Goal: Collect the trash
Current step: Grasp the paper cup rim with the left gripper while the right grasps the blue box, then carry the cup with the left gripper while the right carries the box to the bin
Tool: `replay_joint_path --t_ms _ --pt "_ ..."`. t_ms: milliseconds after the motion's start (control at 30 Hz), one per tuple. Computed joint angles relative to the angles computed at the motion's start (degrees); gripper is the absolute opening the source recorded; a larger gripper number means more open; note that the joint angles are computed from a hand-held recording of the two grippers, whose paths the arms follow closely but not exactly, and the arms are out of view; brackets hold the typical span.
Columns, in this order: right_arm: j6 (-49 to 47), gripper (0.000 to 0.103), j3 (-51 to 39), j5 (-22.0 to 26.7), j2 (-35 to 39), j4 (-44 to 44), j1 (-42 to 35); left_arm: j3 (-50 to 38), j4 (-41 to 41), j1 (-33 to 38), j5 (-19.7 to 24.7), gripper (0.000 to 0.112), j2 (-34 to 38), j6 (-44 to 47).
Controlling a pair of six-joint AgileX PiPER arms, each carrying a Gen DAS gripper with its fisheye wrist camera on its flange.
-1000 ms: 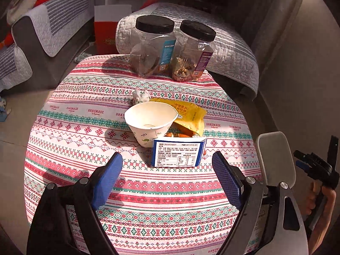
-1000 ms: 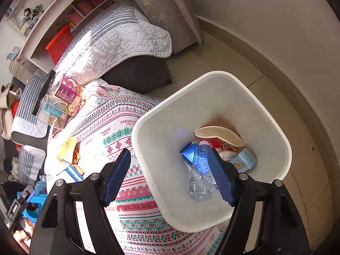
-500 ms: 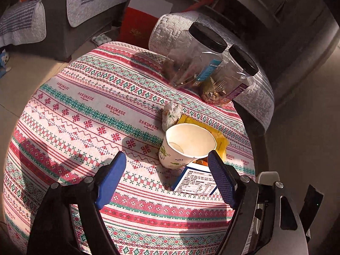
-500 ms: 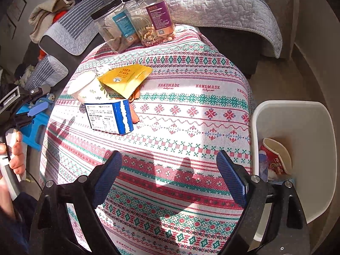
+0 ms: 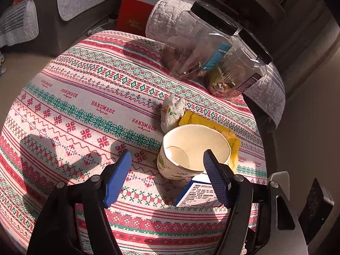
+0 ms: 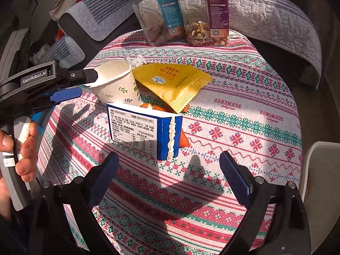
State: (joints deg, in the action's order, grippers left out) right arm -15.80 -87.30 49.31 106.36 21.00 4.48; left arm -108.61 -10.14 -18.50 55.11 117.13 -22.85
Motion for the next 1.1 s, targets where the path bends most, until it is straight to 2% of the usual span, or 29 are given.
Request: replay_joint_path --t_ms 67,200,233,367,433,500,567,600,800,933,967,1000,1100 --pt "-0.7 0.095 -2.0 0.2 1.9 0.5 0.7 -0.5 -0.5 0.3 0.3 0.057 1.0 0.3" --pt "-0.7 0.096 -4.2 -0.5 4.3 0.1 1.4 -1.4 -2.6 1.0 1.6 0.014 2.4 1.6" --pt "-0.7 0.096 -4.4 -0.8 4.7 0.3 1.4 -1.3 -2.1 0.9 1.8 0.008 2.4 1.4" --pt "-1.6 0.093 -3.3 -3.1 4.4 2.3 1.5 0.6 -3.0 0.8 1.2 0.007 1.2 1.6" --pt "-3.9 0.081 -2.5 -3.1 3.4 3.8 1.7 2.2 -3.7 0.9 0.6 0.007 0.2 1.5" --pt "-6.3 0.058 -1.6 -2.5 2.4 5.2 2.1 4.4 -4.3 1.1 -0.2 0.007 -1.2 1.3" --pt "-6.7 0.047 -0.5 -2.4 1.4 3.6 3.5 6.6 -4.9 1.5 -1.0 0.007 -2.5 0.9" --pt "-7.8 0.038 0.2 -2.1 0.8 3.7 4.0 7.5 -5.3 1.7 -1.5 0.007 -3.1 1.0" --pt "-11.9 0.025 4.3 -2.0 -2.2 2.5 8.0 10.5 -6.6 3.1 -2.1 0.007 -5.4 0.6" --pt "-12.1 0.021 8.1 -4.0 -5.1 1.4 10.0 12.3 -4.8 2.9 -2.9 0.007 -7.6 0.1" --pt "-11.7 0.019 9.0 -4.7 -6.0 0.9 10.4 13.0 -4.3 2.9 -3.1 0.007 -8.2 -0.2" --pt "-11.6 0.012 9.9 -5.1 -6.9 1.0 10.6 13.6 -3.4 2.8 -3.2 0.006 -8.8 -0.6" --pt "-9.5 0.009 13.0 -6.6 -10.2 -0.3 11.1 14.9 1.4 1.9 -3.0 0.003 -10.4 -3.5"
